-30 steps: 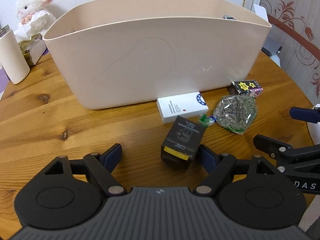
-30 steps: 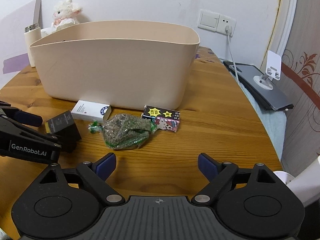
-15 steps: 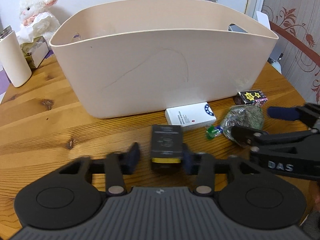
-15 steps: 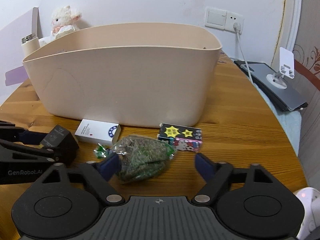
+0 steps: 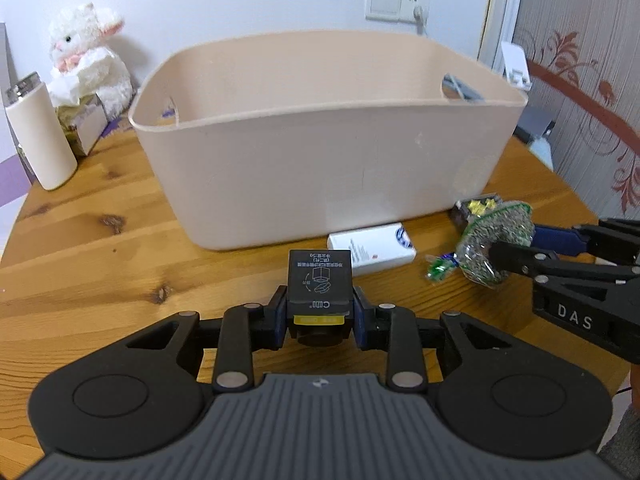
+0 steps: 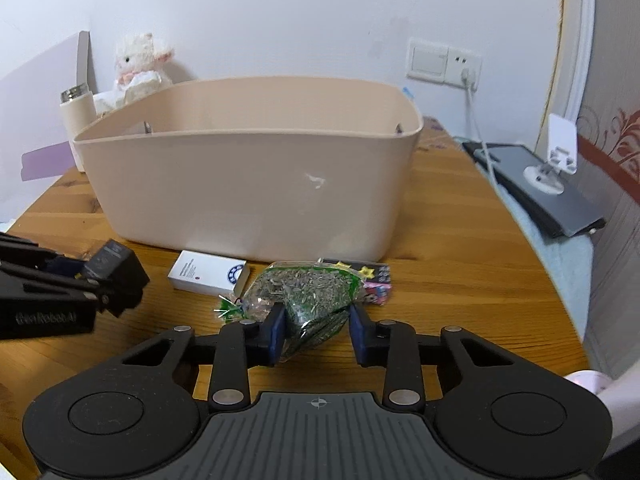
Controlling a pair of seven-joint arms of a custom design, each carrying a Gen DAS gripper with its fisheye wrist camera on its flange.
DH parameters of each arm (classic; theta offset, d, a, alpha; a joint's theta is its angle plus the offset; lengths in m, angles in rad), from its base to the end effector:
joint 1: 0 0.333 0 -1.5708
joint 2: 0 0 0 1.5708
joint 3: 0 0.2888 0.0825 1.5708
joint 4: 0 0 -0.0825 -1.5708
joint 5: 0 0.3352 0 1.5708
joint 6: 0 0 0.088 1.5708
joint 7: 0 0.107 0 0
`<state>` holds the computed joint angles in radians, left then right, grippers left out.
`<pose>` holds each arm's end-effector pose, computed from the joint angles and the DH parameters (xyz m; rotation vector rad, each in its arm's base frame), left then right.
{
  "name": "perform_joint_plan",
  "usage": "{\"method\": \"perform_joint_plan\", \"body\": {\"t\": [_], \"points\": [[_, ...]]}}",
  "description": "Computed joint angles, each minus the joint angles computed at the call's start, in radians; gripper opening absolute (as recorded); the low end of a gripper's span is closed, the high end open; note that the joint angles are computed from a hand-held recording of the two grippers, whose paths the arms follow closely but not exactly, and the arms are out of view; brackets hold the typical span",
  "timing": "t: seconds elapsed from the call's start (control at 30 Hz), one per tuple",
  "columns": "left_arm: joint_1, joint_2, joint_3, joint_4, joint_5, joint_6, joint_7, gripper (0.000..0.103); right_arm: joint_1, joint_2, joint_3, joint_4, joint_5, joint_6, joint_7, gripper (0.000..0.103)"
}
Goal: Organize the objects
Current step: 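Lift both items into the basket and open both tools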
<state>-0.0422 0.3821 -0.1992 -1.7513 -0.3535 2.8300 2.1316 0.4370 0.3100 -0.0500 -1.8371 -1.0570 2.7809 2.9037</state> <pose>0.6346 -0.1209 0.4358 -1.3783 2.2278 -0.8702 0.5534 0.2704 0.4159 -1.6754 1.7511 -0.8040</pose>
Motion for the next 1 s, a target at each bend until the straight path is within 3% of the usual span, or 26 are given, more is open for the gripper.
{"method": "perform_joint_plan", "body": {"t": [0.17, 0.47, 0.7, 0.9, 1.0], "points": [[0.037, -0.035, -0.036, -0.009, -0.075, 0.023, 0.052, 0.034, 0.009, -0.064, -0.013, -0.034, -0.128, -0.004, 0.115, 0.031], [0.07, -0.051, -0.068, 0.063, -0.234, 0.041, 0.15, 0.034, -0.03, -0.12, 0.029, 0.012, -0.353, -0.05, 0.295, 0.031], [0.009, 0.051, -0.007, 0.238, -0.12, 0.03, 0.012, 0.034, -0.051, -0.049, 0.031, 0.144, -0.34, -0.062, 0.272, 0.031], [-0.077, 0.199, 0.074, 0.454, 0.073, -0.007, -0.169, 0.034, -0.029, 0.073, 0.002, 0.296, -0.207, -0.074, 0.146, 0.031], [-0.105, 0.281, 0.1, 0.576, 0.157, -0.069, -0.239, 0.034, -0.023, 0.129, -0.007, 0.358, -0.108, -0.068, 0.062, 0.031]]}}
